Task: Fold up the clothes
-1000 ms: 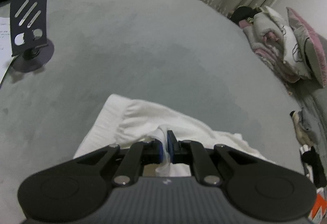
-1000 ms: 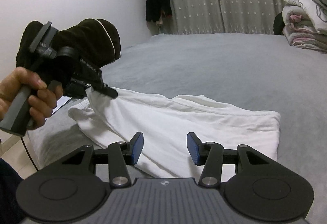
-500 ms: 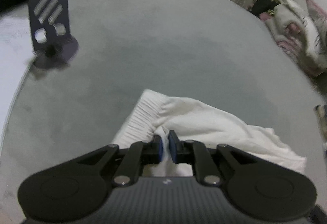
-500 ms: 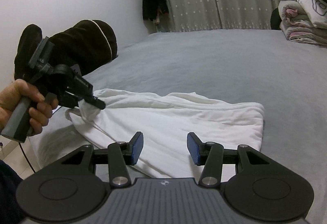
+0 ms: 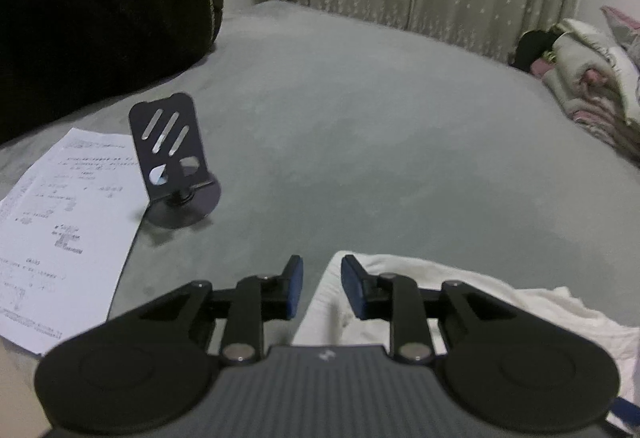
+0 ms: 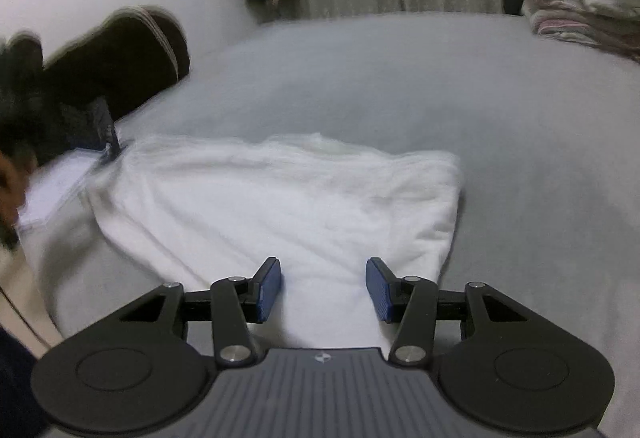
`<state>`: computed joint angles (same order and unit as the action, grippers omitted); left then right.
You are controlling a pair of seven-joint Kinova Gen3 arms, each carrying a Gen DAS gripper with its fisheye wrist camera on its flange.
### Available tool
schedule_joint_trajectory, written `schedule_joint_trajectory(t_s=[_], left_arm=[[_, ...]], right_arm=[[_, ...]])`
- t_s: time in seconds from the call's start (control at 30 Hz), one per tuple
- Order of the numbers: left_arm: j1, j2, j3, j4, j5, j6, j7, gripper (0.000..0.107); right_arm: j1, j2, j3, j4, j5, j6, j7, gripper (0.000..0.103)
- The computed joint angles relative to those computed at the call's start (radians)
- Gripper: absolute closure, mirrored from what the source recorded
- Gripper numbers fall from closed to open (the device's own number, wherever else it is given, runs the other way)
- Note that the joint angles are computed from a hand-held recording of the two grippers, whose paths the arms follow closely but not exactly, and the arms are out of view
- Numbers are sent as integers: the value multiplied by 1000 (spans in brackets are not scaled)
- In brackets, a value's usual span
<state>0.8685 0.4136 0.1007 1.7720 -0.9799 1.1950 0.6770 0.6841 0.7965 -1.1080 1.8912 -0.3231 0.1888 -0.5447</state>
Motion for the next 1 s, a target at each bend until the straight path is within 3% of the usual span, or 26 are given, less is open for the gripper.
schedule_joint_trajectory(t_s=[0.1, 0.17, 0.23, 0.4, 0.5, 0.6, 1.0], left_arm=[[13, -17, -3, 37, -69, -53, 56, 81], [-3, -26, 12, 48, -100, -121, 36, 70], [-27, -21, 21, 37, -100, -190, -11, 67], [-70, 33, 5, -41, 1, -318, -185, 67], [-107, 85, 46, -113, 50, -282, -307, 65], [-65, 114, -5, -171, 110, -243, -392, 63], [-3, 148, -104, -206, 187, -224, -449, 60]], right_arm=[[-6, -4, 9, -20, -5, 29, 1, 55], [7, 5, -5, -34, -24, 29, 12, 55], [-11, 2, 11, -67, -46, 42, 1, 55], [-177, -30, 219, -212, -80, 176, -79, 55], [-186, -10, 248, -254, -137, 229, -50, 55], [-190, -4, 259, -268, -181, 240, -21, 55], [-307, -19, 374, -301, -303, 220, 87, 56]])
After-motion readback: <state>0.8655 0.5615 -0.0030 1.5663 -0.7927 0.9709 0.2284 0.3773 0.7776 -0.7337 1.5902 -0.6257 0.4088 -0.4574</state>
